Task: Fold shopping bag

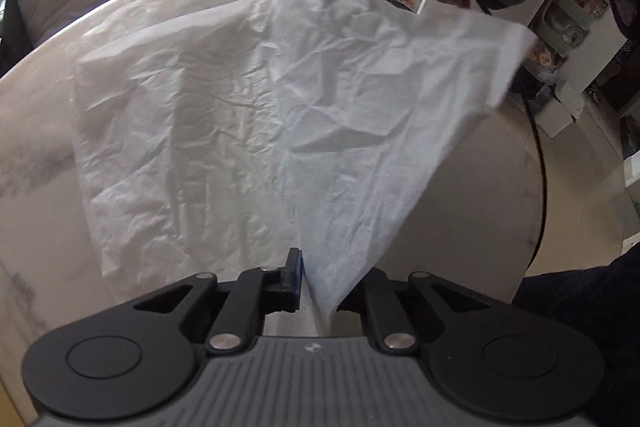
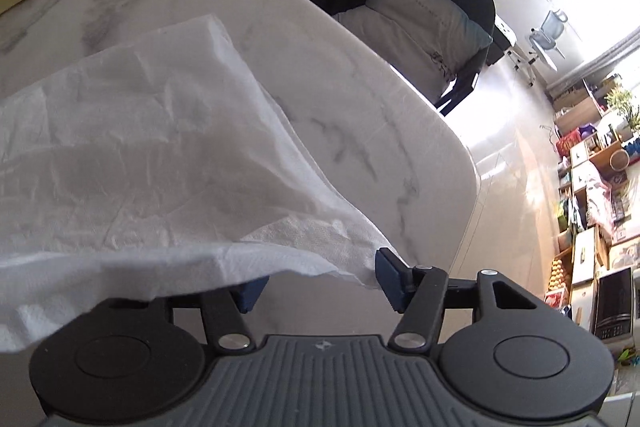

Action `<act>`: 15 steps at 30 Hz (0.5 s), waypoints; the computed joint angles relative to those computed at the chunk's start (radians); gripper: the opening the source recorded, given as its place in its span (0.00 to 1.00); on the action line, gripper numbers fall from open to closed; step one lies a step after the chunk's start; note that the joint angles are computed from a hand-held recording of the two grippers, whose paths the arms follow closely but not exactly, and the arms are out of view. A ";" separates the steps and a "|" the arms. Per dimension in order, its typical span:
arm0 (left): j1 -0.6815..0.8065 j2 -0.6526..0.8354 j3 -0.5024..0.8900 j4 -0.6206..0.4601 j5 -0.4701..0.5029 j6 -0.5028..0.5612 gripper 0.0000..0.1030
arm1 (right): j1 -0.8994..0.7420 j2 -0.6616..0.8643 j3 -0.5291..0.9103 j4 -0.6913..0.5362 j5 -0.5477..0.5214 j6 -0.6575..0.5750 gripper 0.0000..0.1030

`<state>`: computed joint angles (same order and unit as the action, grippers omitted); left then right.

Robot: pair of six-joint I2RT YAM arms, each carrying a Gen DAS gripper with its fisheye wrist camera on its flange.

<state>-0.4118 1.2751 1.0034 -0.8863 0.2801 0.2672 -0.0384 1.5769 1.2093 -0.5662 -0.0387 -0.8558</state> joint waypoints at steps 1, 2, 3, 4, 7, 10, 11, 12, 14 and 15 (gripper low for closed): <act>-0.020 0.011 0.005 0.011 -0.003 -0.012 0.09 | -0.014 -0.009 -0.008 0.000 -0.016 -0.022 0.71; -0.029 0.018 0.003 0.017 -0.006 -0.020 0.09 | -0.031 -0.019 -0.017 -0.005 -0.031 -0.044 0.72; -0.038 0.025 0.002 0.023 -0.009 -0.029 0.09 | -0.048 -0.029 -0.026 -0.012 -0.047 -0.065 0.72; -0.047 0.031 0.001 0.028 -0.011 -0.037 0.09 | -0.066 -0.040 -0.038 -0.019 -0.059 -0.081 0.72; -0.045 0.045 -0.010 0.043 -0.003 -0.065 0.09 | -0.118 -0.075 -0.076 -0.043 -0.088 -0.114 0.72; -0.029 0.066 -0.006 0.062 0.006 -0.081 0.09 | -0.171 -0.147 -0.125 -0.086 -0.148 -0.158 0.72; -0.021 0.079 0.000 0.069 0.011 -0.082 0.09 | -0.186 -0.173 -0.140 -0.106 -0.173 -0.181 0.72; -0.013 0.091 0.007 0.075 0.017 -0.083 0.09 | -0.201 -0.197 -0.154 -0.128 -0.196 -0.209 0.72; -0.013 0.098 0.015 0.075 0.017 -0.087 0.09 | -0.222 -0.248 -0.186 -0.153 -0.229 -0.263 0.72; -0.015 0.099 0.017 0.074 0.016 -0.086 0.09 | -0.229 -0.280 -0.206 -0.160 -0.240 -0.286 0.72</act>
<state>-0.4264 1.3740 1.0205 -0.8119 0.2962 0.1808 -0.2670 1.2974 1.0031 -0.7260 -0.2784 -1.1413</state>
